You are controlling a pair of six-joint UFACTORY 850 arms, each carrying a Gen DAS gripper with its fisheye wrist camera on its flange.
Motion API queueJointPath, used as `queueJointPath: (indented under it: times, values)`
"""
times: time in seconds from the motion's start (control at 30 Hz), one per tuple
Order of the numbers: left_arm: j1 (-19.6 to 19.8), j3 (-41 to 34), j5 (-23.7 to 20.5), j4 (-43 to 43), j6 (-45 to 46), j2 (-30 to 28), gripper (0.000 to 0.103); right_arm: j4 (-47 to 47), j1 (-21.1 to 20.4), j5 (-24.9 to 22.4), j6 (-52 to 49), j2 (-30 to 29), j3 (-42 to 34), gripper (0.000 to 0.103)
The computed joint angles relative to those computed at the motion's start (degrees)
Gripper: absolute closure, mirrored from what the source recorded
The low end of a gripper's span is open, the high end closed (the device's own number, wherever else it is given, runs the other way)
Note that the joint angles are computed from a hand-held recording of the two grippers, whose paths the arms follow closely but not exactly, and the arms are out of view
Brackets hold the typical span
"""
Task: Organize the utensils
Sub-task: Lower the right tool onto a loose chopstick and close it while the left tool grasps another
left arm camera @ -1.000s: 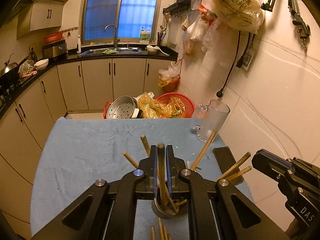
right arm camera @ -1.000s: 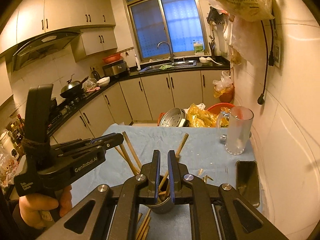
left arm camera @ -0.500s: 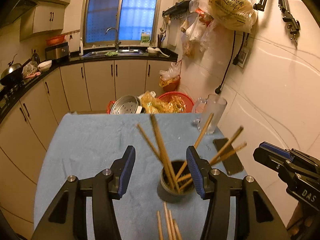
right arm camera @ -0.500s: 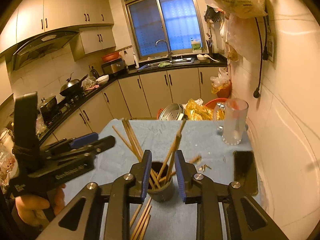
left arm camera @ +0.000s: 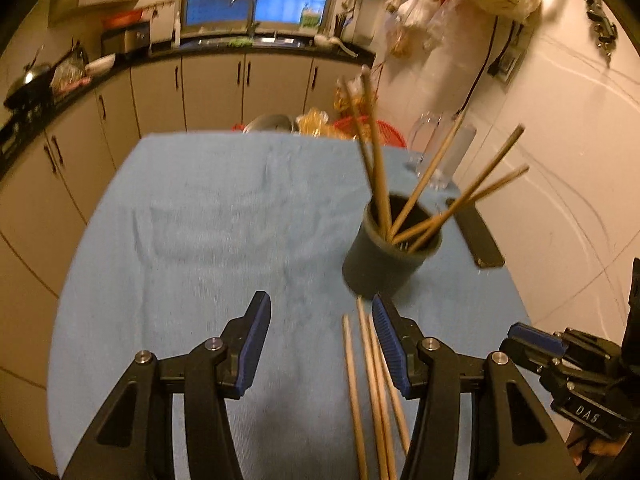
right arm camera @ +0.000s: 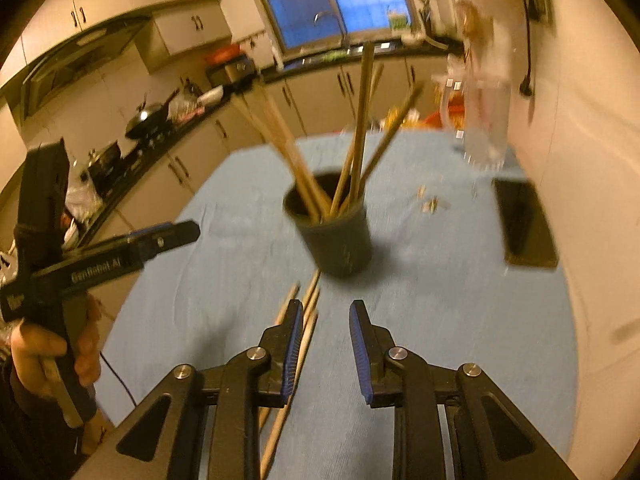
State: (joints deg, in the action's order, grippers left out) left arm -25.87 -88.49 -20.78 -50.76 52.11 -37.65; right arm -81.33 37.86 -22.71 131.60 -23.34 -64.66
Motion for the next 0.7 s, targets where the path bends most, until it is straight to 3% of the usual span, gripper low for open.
queueJointPath:
  times: [0.3, 0.47, 0.57, 0.7]
  values:
    - [0.37, 4.97, 0.27, -1.27, 2.41, 1.68, 0.049, -1.42, 2.45, 3.56, 4.3, -2.1, 1.17, 0.076]
    - [-0.38, 1.23, -0.27, 5.57, -4.43, -1.19, 0.05, -1.64, 4.34, 5.76, 5.49, -3.83, 0.44, 0.076]
    - [-1.07, -2.45, -1.61, 11.62, -11.08, -4.45, 0.058, -0.35, 5.58, 7.47, 4.74, -4.96, 0.02, 0.076]
    - [-2.16, -5.5, -2.19, 15.23, -15.44, -7.41, 0.058, 5.12, 7.15, 9.22, -1.68, -6.23, -0.93, 0.076]
